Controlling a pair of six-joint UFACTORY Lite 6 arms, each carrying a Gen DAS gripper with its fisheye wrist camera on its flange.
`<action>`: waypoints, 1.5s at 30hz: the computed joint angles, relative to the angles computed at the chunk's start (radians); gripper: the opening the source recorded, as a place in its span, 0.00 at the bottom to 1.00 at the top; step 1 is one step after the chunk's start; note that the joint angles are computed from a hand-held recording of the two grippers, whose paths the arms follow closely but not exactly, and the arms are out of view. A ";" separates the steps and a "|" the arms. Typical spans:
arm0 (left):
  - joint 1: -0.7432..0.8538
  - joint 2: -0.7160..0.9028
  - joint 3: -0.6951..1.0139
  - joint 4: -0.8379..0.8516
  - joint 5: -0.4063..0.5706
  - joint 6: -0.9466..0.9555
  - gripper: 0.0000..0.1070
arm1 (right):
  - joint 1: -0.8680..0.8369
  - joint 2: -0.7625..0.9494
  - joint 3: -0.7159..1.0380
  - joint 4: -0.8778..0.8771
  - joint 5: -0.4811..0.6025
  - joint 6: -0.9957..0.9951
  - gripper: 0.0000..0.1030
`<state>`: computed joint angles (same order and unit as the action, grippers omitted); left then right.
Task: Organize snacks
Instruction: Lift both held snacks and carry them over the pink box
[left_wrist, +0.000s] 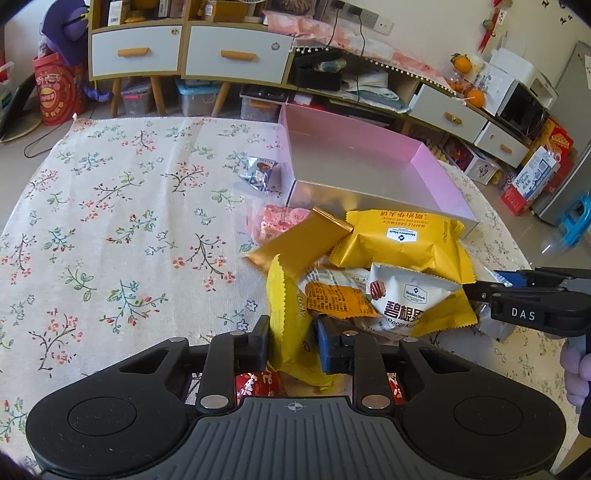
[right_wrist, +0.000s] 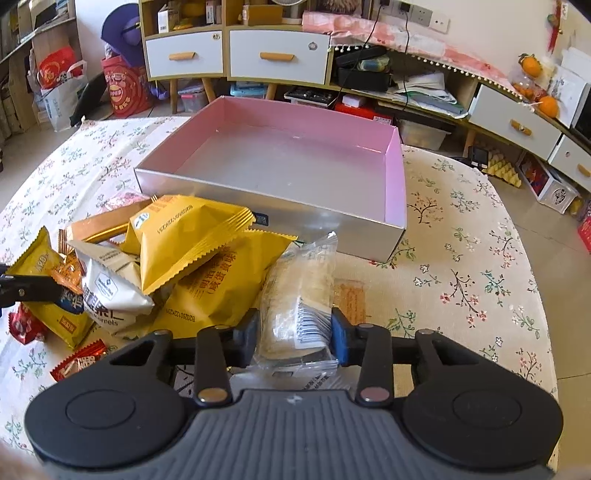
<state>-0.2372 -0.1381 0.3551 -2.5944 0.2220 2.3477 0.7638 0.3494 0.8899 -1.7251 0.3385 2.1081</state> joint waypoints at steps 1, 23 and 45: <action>-0.001 -0.008 -0.003 -0.002 -0.005 0.002 0.21 | 0.000 -0.003 -0.001 -0.003 0.000 0.004 0.33; -0.009 -0.076 -0.032 0.097 -0.039 -0.094 0.18 | -0.030 0.020 0.010 0.044 -0.063 -0.040 0.34; -0.018 -0.319 -0.068 0.569 -0.104 -0.589 0.18 | -0.036 -0.138 -0.079 -0.173 -0.044 0.188 0.17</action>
<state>-0.2553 -0.4573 0.2873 -2.0257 0.1181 1.7584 0.7277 0.2110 0.8113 -1.8981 0.2943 2.2961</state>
